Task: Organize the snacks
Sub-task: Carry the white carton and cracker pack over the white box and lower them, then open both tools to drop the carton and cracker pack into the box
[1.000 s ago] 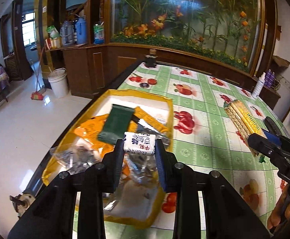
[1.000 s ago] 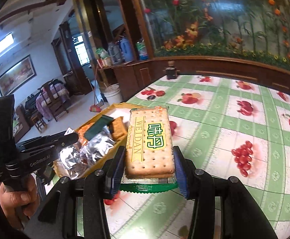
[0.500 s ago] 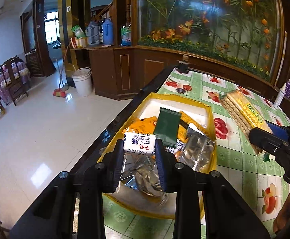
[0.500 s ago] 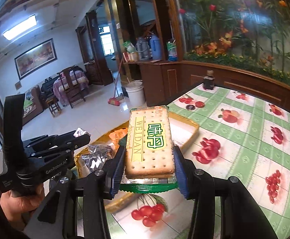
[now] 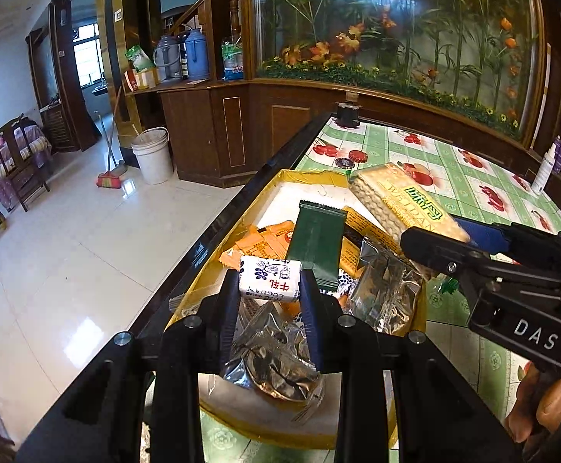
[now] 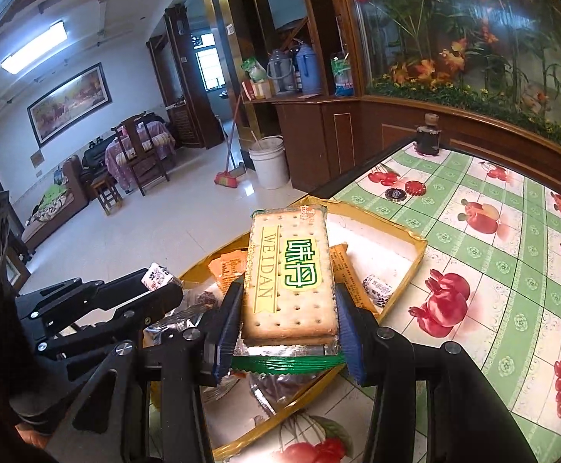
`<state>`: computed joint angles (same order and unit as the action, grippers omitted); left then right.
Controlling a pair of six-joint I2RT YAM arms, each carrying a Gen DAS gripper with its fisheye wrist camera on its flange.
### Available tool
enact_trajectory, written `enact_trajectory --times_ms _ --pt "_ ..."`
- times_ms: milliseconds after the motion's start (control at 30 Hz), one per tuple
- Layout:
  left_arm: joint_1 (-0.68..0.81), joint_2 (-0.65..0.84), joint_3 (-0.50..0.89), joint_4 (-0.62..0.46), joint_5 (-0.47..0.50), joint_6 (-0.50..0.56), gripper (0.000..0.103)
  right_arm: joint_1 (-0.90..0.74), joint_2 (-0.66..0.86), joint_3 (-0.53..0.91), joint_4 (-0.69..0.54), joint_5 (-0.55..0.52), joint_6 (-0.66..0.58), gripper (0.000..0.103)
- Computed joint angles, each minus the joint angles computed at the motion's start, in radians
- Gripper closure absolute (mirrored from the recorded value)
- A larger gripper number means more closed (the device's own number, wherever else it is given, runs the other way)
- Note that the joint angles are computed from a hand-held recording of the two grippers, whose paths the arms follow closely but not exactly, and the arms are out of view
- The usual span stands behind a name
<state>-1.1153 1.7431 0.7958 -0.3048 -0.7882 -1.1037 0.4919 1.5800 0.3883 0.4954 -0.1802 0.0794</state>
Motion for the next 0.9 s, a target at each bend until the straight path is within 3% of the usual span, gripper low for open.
enact_trajectory --times_ms 900 --pt "0.085 0.140 0.082 0.016 0.083 0.066 0.075 -0.083 0.294 0.238 -0.030 -0.054 -0.016 0.056"
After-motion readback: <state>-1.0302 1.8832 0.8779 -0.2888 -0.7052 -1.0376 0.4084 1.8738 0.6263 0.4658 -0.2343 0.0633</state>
